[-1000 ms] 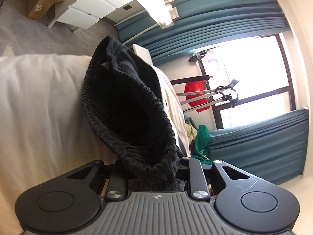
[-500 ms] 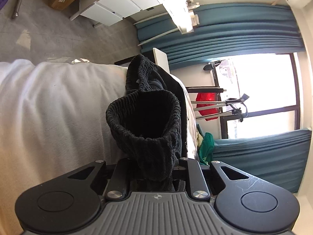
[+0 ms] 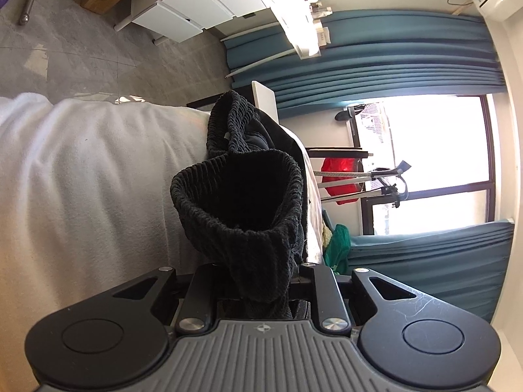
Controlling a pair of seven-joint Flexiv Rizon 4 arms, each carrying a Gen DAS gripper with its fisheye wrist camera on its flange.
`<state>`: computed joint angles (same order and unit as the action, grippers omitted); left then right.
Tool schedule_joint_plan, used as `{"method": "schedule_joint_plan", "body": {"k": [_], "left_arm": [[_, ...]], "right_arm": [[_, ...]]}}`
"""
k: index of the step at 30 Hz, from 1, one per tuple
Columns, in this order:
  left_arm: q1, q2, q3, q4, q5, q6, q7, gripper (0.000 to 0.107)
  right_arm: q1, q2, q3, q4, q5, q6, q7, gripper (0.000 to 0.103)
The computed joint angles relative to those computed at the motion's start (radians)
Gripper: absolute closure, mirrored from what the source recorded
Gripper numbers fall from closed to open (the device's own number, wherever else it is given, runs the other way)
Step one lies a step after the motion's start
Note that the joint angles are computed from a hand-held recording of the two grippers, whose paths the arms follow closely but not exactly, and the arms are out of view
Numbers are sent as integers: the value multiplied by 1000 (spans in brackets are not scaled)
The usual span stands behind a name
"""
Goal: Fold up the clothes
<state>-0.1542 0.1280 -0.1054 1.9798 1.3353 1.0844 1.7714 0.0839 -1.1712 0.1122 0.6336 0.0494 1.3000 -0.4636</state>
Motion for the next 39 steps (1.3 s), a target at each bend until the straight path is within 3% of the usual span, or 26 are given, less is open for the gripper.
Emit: {"method": "schedule_joint_plan", "body": {"k": [5,8,12,16,18,20,22,25,27,28,30,34,35,37,39], "left_arm": [[-9,11,-23,-5,70,-51,-75,86],[-9,8,-14,1,60,-38,-93,86],[-4,2,0,7,23,-14,-74,86],[1,-1,10,12,-15,9,-43,85],[2,0,9,13,-31,5,-15,85],[0,1,-1,2,-25,-20,24,85],[-2,4,-22,-18,56,-51,-6,85],[-9,7,-35,-33,135,-85,-35,85],[-11,8,-26,-34,110,-95,15,86],[-9,8,-11,-29,62,-81,67,86],[1,1,25,-6,-50,-21,165,86],[19,-17,80,49,-279,66,417,85],[22,-21,91,63,-338,80,486,85],[35,-19,86,70,-341,93,488,85],[41,-17,81,70,-350,95,504,83]], "right_arm": [[66,47,-237,103,-86,182,136,98],[113,98,-369,195,-149,164,217,98],[91,158,-295,254,-189,-32,243,98],[52,161,-208,250,-222,-105,205,98],[65,179,-239,293,-233,-61,248,98],[104,193,-332,352,-273,59,324,98],[135,185,-418,365,-316,169,355,98],[212,169,-618,388,-323,306,435,98],[281,169,-761,428,-304,316,491,98],[297,186,-797,461,-367,295,558,99],[312,222,-771,493,-344,182,502,99],[184,254,-465,396,-229,-125,251,99],[144,259,-384,381,-247,-200,242,98],[72,249,-248,348,-282,-274,233,98],[63,254,-226,361,-296,-273,238,96]]}}
